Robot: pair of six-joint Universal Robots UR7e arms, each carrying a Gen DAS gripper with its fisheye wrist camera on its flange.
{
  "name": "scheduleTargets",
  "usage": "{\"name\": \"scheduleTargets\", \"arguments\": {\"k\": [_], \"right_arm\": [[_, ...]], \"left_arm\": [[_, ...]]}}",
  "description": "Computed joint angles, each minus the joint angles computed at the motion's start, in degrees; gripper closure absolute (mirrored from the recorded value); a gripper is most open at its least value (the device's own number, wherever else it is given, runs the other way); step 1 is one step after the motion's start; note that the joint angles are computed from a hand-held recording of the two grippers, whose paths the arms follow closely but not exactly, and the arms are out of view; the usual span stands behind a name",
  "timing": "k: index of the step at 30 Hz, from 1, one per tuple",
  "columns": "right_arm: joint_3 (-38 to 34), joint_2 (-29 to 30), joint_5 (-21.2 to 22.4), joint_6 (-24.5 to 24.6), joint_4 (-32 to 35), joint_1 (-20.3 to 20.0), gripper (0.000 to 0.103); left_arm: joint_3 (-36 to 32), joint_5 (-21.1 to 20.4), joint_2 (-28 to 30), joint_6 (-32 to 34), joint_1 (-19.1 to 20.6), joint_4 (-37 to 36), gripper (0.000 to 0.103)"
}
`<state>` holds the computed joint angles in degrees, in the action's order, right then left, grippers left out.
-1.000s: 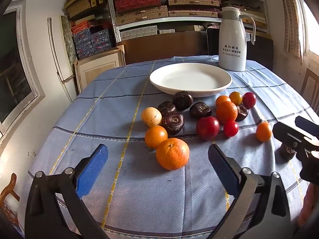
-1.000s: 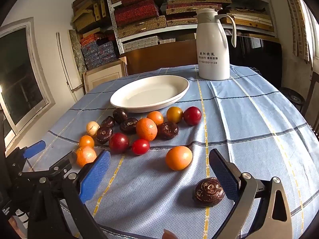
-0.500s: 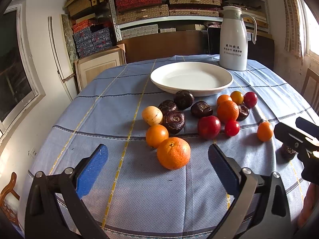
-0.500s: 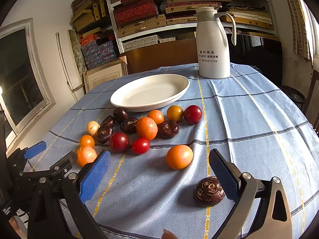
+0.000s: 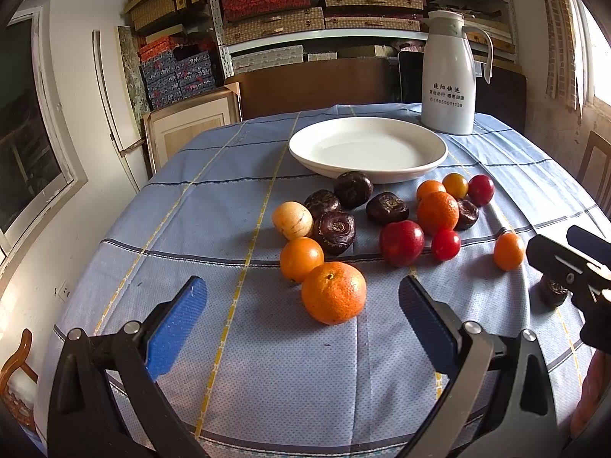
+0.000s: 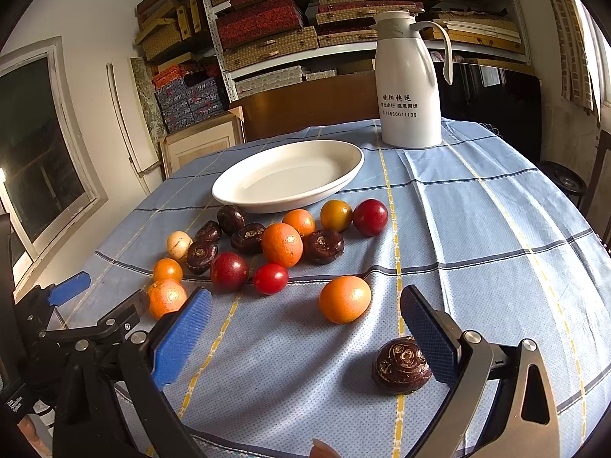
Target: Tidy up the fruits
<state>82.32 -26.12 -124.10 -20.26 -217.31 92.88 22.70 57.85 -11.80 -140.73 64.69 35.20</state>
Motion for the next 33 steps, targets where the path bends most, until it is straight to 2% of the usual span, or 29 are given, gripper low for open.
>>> {"name": "scheduleTargets", "arguments": {"k": [33], "right_arm": [[0.68,-0.6,0.52,1.5,1.73,-0.01,0.004]], "left_arm": [[-2.36,-0.41,1.54,-0.13,0.34,1.62,0.004]]}}
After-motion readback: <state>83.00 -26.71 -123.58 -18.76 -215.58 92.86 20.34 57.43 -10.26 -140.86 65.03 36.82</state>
